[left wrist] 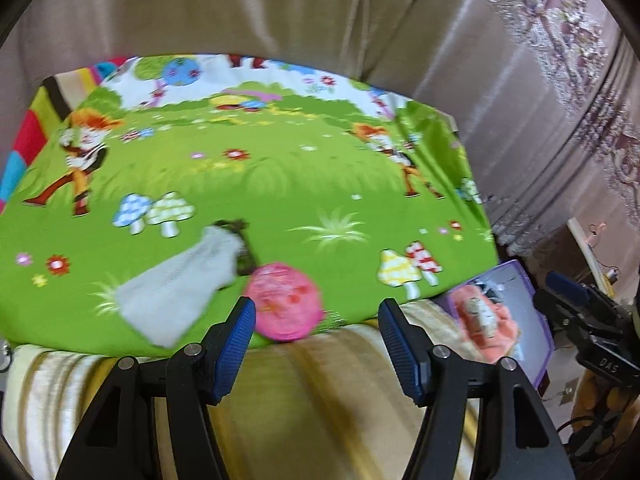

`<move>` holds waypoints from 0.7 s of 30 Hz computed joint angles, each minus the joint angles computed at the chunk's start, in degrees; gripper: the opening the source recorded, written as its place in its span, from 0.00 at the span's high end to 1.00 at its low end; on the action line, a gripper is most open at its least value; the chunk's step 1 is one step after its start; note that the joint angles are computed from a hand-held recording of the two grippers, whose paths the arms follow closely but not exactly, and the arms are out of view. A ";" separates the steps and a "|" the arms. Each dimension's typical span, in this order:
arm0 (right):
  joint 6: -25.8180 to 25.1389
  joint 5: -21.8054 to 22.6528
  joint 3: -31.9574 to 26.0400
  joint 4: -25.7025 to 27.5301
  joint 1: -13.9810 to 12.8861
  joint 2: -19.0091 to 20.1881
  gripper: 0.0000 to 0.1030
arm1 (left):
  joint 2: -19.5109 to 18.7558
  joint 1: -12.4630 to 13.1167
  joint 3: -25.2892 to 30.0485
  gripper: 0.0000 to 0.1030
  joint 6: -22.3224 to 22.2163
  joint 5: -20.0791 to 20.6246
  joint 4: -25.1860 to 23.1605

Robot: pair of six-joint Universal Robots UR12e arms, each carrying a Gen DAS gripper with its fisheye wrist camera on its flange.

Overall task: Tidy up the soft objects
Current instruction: 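Grasp the grey drawstring bag with the left tool while the right tool grasps the pink ball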

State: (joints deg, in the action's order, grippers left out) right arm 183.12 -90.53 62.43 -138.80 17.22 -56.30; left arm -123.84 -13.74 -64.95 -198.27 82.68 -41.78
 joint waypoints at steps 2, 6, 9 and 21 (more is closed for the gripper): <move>-0.44 1.72 -1.91 1.40 0.51 1.11 0.29 | 0.26 0.69 -0.32 0.37 0.31 -0.16 -1.32; -2.17 5.00 -5.40 4.26 1.32 3.08 0.25 | 0.43 2.01 -0.27 0.37 2.39 -0.38 -4.92; -3.42 6.46 -8.81 7.29 2.00 5.11 0.23 | 0.13 2.70 0.38 0.37 3.55 0.59 -7.16; -7.31 9.16 -28.87 27.31 4.61 16.88 0.17 | -6.02 4.74 10.43 0.34 10.98 -0.51 -20.88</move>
State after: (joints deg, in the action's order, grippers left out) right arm 175.81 -81.37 33.56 -111.49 21.83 -39.42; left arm -129.85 -9.00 -54.52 -187.29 82.17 -62.66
